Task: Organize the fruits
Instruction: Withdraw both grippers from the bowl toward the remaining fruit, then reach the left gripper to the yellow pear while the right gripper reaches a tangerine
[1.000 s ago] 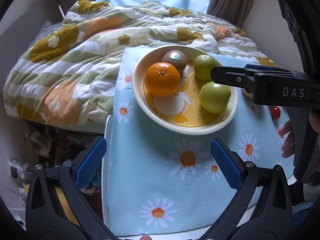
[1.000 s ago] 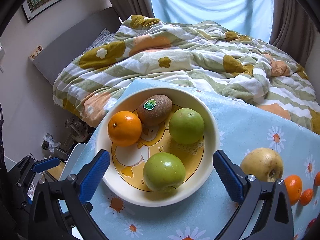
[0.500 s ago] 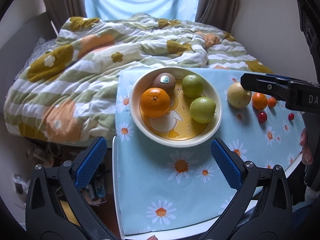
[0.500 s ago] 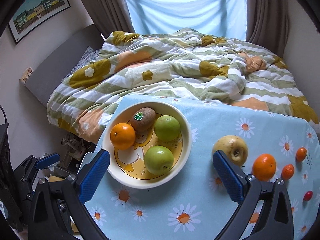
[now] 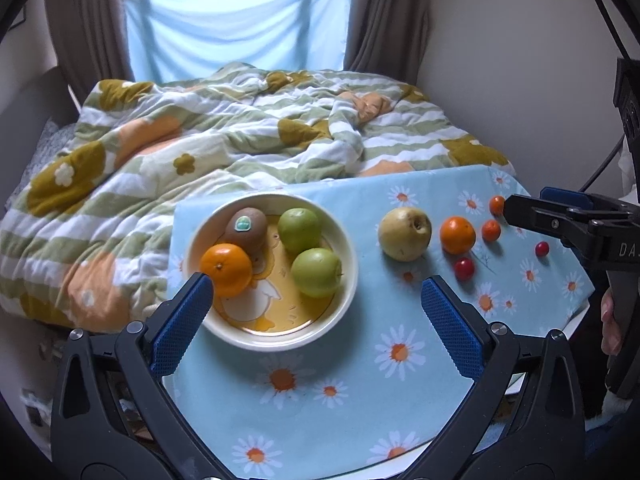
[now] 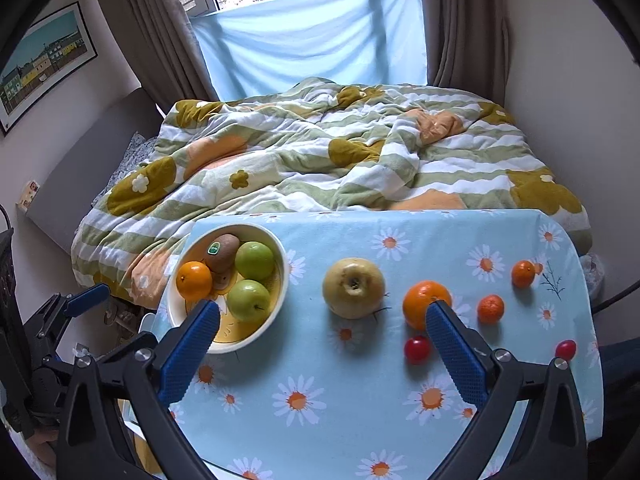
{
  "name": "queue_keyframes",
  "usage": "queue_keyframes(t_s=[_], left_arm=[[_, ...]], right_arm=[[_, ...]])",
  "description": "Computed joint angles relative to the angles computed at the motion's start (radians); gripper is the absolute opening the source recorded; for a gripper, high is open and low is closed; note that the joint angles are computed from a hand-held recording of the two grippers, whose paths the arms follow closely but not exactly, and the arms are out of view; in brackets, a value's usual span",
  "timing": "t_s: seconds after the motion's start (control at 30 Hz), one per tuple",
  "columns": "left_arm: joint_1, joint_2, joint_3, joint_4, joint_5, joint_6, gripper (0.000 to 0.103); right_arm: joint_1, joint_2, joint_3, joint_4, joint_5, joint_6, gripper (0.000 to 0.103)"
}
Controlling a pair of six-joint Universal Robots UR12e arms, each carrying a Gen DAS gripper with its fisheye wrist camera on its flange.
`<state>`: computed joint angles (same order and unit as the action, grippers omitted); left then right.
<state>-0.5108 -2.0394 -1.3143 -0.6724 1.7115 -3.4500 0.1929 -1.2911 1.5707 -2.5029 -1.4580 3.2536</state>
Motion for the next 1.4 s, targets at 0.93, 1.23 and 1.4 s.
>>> queue_keyframes(t_s=[0.93,1.23,1.4], left_arm=[[-0.093,-0.339,0.442,-0.286,0.138,-0.244,0.103],[-0.098,-0.398,0.508,-0.338,0.164,-0.208,0.103],[-0.102,-0.429,0.550,-0.361,0.189,-0.163,0.096]], right_arm=[[-0.202,0.038,0.070,0.044,0.181,-0.328,0.103],[-0.206,0.080,0.067,0.029,0.142,-0.419,0.102],[-0.201,0.096,0.067,0.023,0.126,-0.453,0.098]])
